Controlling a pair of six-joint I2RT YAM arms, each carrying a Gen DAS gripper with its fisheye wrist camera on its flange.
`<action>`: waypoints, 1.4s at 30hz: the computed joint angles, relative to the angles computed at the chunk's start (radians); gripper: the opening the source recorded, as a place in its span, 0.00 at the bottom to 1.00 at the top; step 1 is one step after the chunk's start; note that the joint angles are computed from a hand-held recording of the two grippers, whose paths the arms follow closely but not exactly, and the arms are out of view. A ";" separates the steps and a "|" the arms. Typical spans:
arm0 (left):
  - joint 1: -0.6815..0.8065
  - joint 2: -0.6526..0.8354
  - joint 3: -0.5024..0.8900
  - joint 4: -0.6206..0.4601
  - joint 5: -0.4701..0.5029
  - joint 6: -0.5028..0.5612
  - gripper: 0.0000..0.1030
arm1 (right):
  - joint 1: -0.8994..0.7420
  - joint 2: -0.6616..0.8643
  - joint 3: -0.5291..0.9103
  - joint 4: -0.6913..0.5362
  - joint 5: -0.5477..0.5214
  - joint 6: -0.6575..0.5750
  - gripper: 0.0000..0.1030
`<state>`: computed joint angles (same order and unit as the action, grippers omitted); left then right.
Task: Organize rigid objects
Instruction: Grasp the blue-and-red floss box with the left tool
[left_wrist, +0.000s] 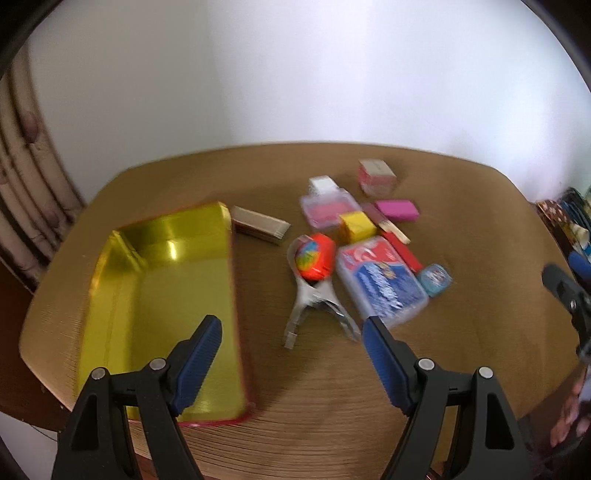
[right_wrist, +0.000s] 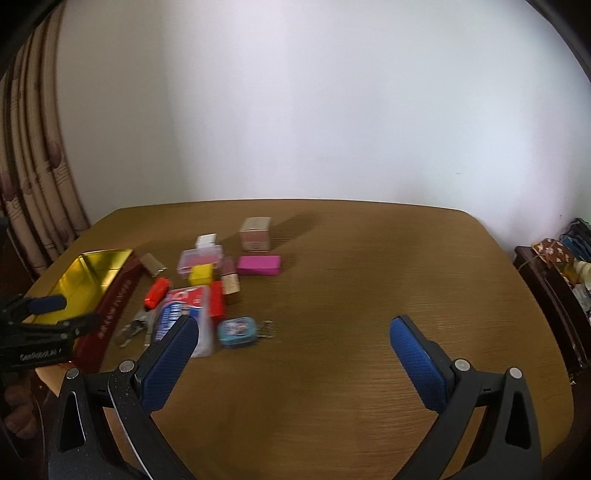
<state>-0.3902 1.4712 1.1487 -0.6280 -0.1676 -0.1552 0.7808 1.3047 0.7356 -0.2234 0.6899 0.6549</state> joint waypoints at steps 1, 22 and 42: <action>-0.011 0.015 0.011 -0.012 0.008 -0.007 0.79 | -0.016 -0.016 -0.013 -0.001 -0.008 -0.005 1.00; -0.054 0.531 0.569 -0.318 0.242 -0.119 0.79 | -0.290 -0.195 -0.229 0.104 -0.265 0.010 1.00; -0.029 0.783 0.855 -0.456 0.247 -0.129 0.68 | -0.336 -0.188 -0.252 0.126 -0.333 0.024 1.00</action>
